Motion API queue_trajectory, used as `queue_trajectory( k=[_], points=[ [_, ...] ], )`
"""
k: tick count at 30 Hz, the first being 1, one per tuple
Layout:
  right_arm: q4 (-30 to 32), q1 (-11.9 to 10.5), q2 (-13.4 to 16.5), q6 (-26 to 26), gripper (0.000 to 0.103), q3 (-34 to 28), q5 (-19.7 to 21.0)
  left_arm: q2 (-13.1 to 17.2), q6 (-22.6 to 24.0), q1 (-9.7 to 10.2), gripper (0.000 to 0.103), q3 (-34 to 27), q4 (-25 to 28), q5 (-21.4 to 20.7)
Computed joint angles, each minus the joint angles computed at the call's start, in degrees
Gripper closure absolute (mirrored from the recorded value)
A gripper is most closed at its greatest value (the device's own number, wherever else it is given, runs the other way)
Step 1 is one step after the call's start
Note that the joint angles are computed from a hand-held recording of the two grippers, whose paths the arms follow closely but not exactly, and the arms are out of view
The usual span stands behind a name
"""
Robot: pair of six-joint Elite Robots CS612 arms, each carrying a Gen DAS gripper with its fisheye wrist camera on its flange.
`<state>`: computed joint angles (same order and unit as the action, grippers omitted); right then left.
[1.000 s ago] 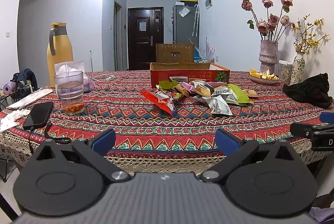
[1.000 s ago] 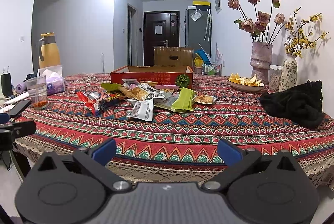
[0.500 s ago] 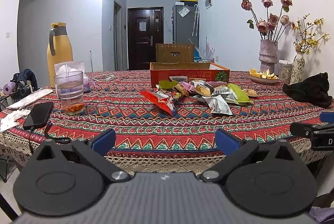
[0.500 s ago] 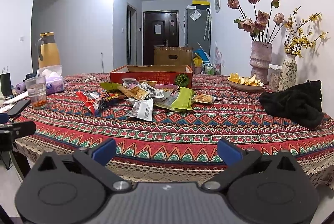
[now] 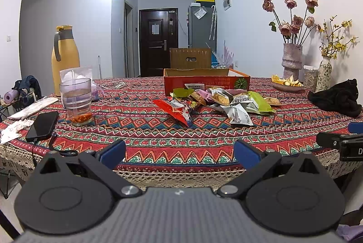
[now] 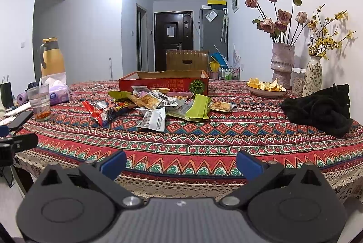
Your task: Organize snacks
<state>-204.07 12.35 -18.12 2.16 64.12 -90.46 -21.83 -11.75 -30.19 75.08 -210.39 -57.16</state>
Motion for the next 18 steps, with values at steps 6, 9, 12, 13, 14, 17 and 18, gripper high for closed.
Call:
queue_trajectory(
  k=[6, 9, 12, 13, 14, 17, 18],
  points=[
    [0.58, -0.08, -0.04, 0.59, 0.0, -0.08, 0.12, 0.01, 0.01, -0.01, 0.0, -0.02, -0.04, 0.04],
    [0.54, -0.04, 0.0, 0.4, 0.0, -0.11, 0.1, 0.01, 0.03, 0.04, 0.0, -0.06, 0.04, -0.04],
    [0.61, -0.01, 0.01, 0.28, 0.0, -0.12, 0.09, 0.02, 0.03, 0.03, 0.0, -0.07, 0.03, -0.04],
    [0.61, -0.01, 0.01, 0.28, 0.0, -0.12, 0.09, 0.01, 0.07, 0.04, 0.0, -0.05, 0.01, -0.02],
    [0.62, -0.01, 0.0, 0.22, 0.0, -0.09, 0.13, 0.01, 0.11, 0.03, 0.0, -0.04, -0.04, 0.01],
    [0.75, 0.0, 0.0, 0.16, 0.0, -0.11, 0.19, 0.0, 0.06, 0.07, 0.0, -0.09, 0.11, -0.13],
    [0.81, 0.0, 0.01, 0.16, 0.0, -0.13, 0.24, 0.01, 0.11, 0.08, 0.0, -0.09, 0.08, -0.14]
  ],
)
